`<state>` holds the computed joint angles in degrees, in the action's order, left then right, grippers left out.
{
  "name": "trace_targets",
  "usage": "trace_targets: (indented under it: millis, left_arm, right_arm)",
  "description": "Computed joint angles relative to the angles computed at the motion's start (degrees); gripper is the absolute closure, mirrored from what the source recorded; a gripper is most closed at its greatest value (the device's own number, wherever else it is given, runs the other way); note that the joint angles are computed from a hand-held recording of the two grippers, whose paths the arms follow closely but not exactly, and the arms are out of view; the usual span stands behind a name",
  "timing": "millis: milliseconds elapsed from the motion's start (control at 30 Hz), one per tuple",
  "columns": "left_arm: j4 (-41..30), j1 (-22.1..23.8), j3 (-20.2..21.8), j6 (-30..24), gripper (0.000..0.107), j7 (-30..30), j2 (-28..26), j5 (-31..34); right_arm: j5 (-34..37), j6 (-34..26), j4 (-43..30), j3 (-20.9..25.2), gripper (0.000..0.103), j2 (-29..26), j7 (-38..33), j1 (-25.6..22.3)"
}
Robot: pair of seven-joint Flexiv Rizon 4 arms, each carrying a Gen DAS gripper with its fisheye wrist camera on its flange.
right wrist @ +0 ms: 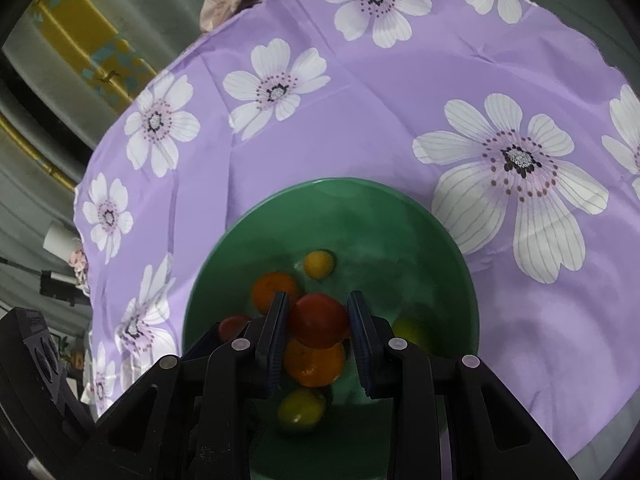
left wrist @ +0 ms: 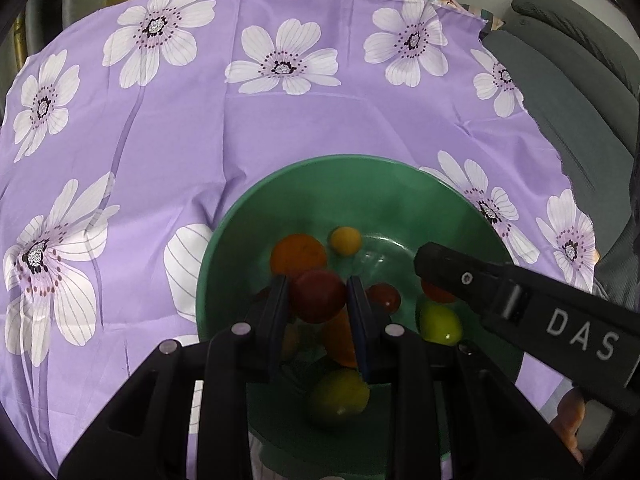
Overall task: Organize fruits
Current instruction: 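Lower the red tomato into the bowl and open the right gripper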
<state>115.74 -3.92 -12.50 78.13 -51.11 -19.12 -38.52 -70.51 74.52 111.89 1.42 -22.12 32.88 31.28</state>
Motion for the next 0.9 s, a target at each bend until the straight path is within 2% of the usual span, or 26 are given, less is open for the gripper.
trace_targets:
  millis: [200,433,800,867,900]
  left_arm:
    - [-0.77,-0.91,1.62,-1.53,0.078,-2.47,-0.63,2.99]
    - [-1.10,-0.60,1.52,-1.71,0.078,-3.57,-1.07,4.35]
    - [-1.80,-0.11,1.42,-3.30,0.078,-3.95,-1.21,5.03]
    - [-1.60,0.17,1.05,-3.54,0.075,-3.64,-0.98,4.16]
    - [-1.41,0.57,0.52,-3.58,0.070,-3.07,-0.78,3.04]
  right_arm:
    - [2.85,-0.78,-0.04,0.50,0.071,-0.15,-2.39,0.22]
    - [6.52,-1.44,-0.37,0.52,0.071,-0.61,-5.38,0.85]
    - [8.06,-1.23,-0.01,-0.49,0.071,-0.47,-6.08,1.80]
    - [7.36,-0.55,0.24,-0.82,0.071,-0.33,-5.19,1.79]
    - [6.94,-0.26,0.36,-0.97,0.071,-0.22,-4.75,1.76]
